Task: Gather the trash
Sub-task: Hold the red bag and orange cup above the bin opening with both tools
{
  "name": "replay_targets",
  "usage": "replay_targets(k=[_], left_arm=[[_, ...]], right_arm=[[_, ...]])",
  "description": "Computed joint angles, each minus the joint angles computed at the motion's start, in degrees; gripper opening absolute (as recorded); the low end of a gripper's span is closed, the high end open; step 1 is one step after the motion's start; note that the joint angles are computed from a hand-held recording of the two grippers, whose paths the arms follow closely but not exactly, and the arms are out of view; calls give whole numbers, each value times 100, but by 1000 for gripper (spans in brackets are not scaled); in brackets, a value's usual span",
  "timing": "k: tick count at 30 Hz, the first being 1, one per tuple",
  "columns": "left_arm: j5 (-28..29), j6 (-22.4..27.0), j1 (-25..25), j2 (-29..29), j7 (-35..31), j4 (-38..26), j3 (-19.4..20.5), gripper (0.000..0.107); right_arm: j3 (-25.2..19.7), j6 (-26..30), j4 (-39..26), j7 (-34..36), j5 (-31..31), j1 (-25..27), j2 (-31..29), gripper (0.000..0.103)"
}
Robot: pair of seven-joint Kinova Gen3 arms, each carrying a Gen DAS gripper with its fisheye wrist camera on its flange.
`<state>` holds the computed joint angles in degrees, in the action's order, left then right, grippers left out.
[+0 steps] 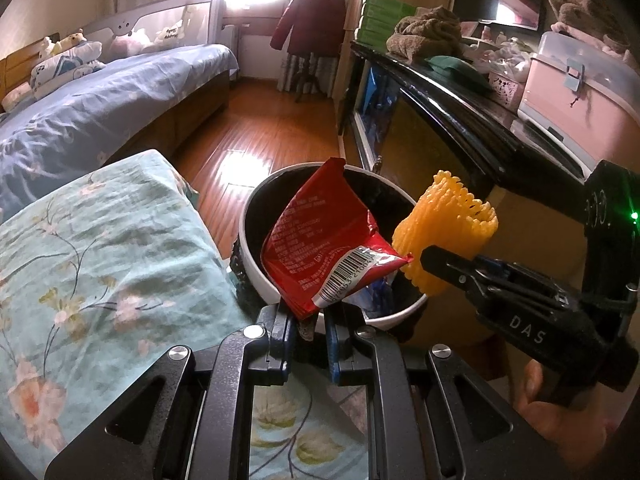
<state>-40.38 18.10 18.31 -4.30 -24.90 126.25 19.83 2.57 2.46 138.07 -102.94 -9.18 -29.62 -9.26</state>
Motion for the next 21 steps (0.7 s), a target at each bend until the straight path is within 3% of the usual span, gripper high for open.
replay_targets(k=[5,15,19,21], left_arm=[[-62,25,24,59,13,-79,-29,11],[-131,49,112,135,16,-154,-167,11],[-92,21,161,187,-57,-187,-254,11],[32,-16,196,210,-224,-210,-320,11]], right_arm=[[-260,17,-76,-50,48,273,77,33],[-165,101,-222,90,42,241,211,34],[191,149,-294,391,-202,-79,294,34],[45,152,-322,429,-259,50,333,34]])
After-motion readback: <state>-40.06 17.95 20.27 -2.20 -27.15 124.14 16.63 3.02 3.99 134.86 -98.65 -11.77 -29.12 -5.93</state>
